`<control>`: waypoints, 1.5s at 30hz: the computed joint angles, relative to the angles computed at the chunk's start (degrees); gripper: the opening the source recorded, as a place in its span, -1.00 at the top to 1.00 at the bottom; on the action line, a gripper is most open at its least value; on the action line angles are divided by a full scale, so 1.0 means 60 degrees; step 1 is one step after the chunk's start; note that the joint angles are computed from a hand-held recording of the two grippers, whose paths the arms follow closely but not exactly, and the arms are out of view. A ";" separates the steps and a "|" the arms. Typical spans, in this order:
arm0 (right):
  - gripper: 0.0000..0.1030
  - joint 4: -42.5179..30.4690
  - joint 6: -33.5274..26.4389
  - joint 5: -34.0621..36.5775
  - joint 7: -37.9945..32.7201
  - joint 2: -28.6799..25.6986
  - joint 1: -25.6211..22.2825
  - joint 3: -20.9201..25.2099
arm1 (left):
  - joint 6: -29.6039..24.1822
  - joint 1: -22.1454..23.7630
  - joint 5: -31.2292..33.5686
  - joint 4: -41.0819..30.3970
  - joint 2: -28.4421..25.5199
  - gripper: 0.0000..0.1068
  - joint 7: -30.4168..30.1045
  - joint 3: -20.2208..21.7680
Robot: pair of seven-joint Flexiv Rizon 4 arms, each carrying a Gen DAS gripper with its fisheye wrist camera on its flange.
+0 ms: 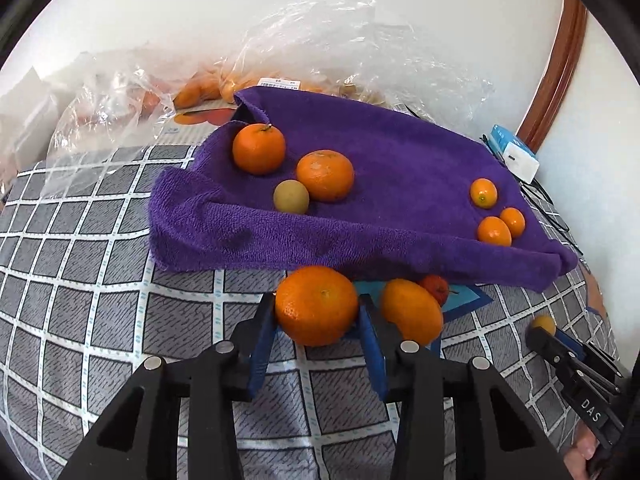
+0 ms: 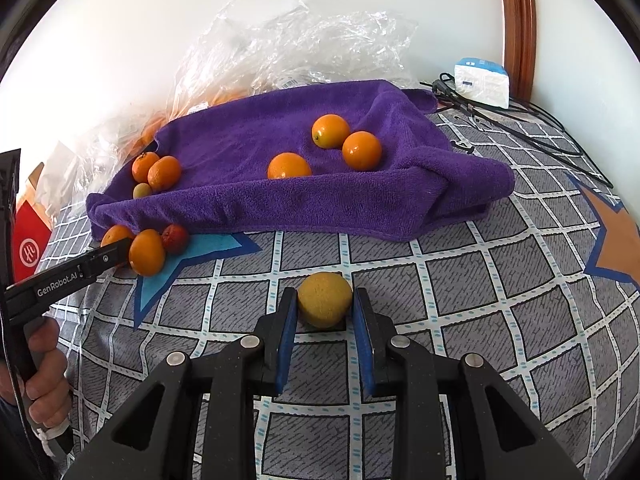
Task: Organize fruits
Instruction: 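Carry the yellow-green fruit over the towel with the right tool while the left tool carries the orange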
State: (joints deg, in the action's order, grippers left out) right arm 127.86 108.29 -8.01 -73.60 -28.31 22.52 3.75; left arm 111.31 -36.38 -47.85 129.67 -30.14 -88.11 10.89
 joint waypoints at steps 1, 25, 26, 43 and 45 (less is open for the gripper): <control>0.47 0.0039 0.0114 0.0040 -0.0011 0.0006 0.0015 -0.0007 | 0.0014 0.0037 0.0043 0.0085 0.0101 0.29 -0.0050 -0.0044; 0.47 -0.1158 -0.0418 0.0115 -0.0577 0.0568 0.0454 -0.0448 | 0.1165 0.0811 -0.2335 0.0557 0.1654 0.29 0.1875 -0.1393; 0.47 -0.1341 -0.0503 0.0015 -0.0532 0.0452 0.0360 -0.0378 | 0.1178 0.0857 -0.2503 0.0452 0.1610 0.29 0.2057 -0.1428; 0.47 -0.3952 -0.2964 -0.1022 0.0018 -0.1474 -0.1162 0.1251 | 0.0090 0.2249 -0.1130 -0.0465 0.0848 0.29 0.1504 -0.1557; 0.47 -0.4060 -0.3112 -0.0958 -0.0034 -0.1524 -0.1290 0.1410 | -0.0034 0.2374 -0.0672 -0.0468 0.0802 0.29 0.1186 -0.1539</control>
